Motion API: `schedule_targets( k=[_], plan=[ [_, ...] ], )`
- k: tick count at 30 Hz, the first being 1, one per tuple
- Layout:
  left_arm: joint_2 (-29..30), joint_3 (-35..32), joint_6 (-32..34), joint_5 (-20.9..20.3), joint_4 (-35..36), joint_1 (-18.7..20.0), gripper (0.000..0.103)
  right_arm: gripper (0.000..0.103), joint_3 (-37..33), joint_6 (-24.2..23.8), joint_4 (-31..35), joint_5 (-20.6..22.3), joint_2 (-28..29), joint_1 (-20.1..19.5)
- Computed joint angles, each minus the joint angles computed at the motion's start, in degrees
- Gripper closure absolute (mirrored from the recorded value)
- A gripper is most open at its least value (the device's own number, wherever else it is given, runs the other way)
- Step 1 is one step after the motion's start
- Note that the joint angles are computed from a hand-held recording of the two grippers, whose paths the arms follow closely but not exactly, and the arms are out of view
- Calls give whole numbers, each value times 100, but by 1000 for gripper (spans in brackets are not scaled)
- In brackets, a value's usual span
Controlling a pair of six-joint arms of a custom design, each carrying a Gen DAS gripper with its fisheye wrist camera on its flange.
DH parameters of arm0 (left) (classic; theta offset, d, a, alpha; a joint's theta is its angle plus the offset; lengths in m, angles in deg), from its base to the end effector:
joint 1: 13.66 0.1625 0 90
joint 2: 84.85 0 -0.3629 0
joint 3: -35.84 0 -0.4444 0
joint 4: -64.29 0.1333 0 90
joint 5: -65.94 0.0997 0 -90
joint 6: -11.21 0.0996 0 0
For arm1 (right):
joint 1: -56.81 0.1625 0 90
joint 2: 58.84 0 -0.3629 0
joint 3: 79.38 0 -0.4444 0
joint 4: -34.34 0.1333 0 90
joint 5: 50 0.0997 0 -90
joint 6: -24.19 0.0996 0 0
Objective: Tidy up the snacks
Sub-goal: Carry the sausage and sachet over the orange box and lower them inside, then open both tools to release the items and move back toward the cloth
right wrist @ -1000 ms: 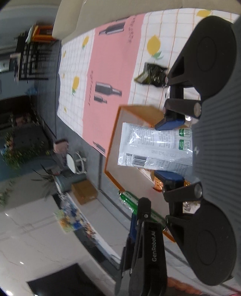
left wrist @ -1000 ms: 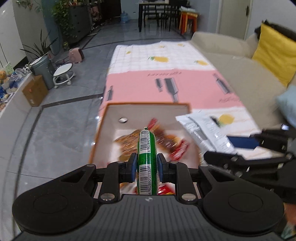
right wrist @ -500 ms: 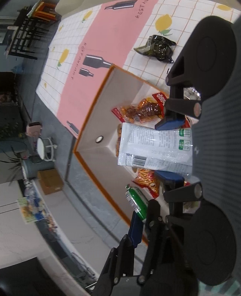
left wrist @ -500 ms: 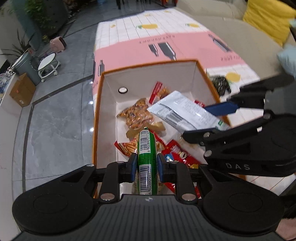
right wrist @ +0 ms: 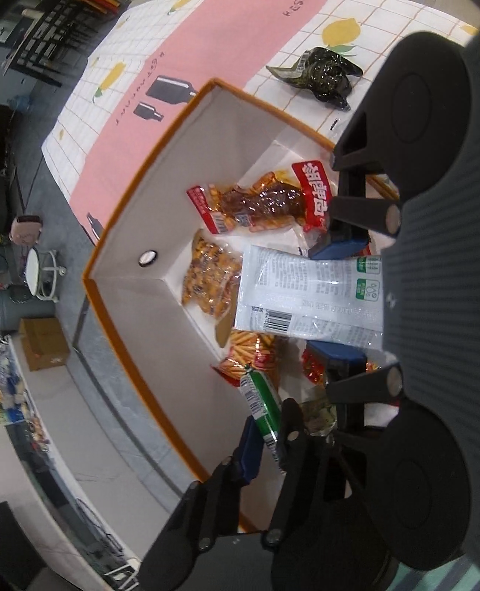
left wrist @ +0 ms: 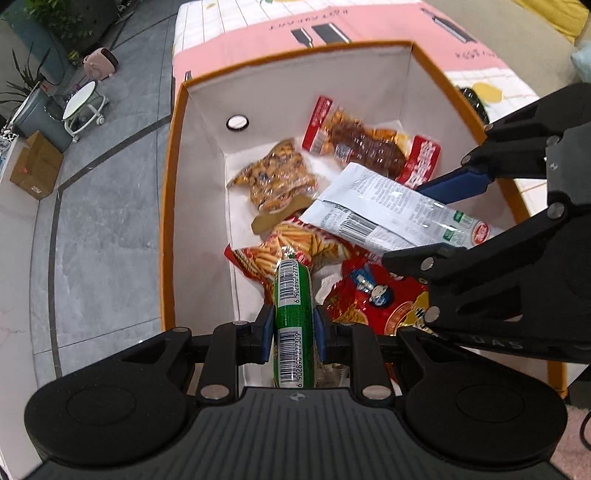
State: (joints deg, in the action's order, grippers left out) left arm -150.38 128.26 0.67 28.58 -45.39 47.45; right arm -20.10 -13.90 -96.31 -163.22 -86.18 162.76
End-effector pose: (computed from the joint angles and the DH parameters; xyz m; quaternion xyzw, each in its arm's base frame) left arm -0.1222 -0.6612 0.2193 0.1702 0.8787 -0.0962 0.4356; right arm 0.3135 -0.7548 0.0187 0.4301 -0.8770 0.0345 0.2112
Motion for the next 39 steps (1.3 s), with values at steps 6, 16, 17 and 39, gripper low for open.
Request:
schedule_targets(
  k=[6,16,17,39],
  plan=[
    [53,-78,-224,5,269,38,77,57,-14,-245,-77,-178,76,22],
    [0,-65,-187,129,489,-117,43,39,33,-39,-45,86,-97,-19],
    [-18,-49,-171,136,484,-139,41,37,52,-5,-55,156,-142,-28],
    [-355,1228,11,651,-2628,-1181,36,26,2127,279,-2477,1206,-2000,-403]
  ],
)
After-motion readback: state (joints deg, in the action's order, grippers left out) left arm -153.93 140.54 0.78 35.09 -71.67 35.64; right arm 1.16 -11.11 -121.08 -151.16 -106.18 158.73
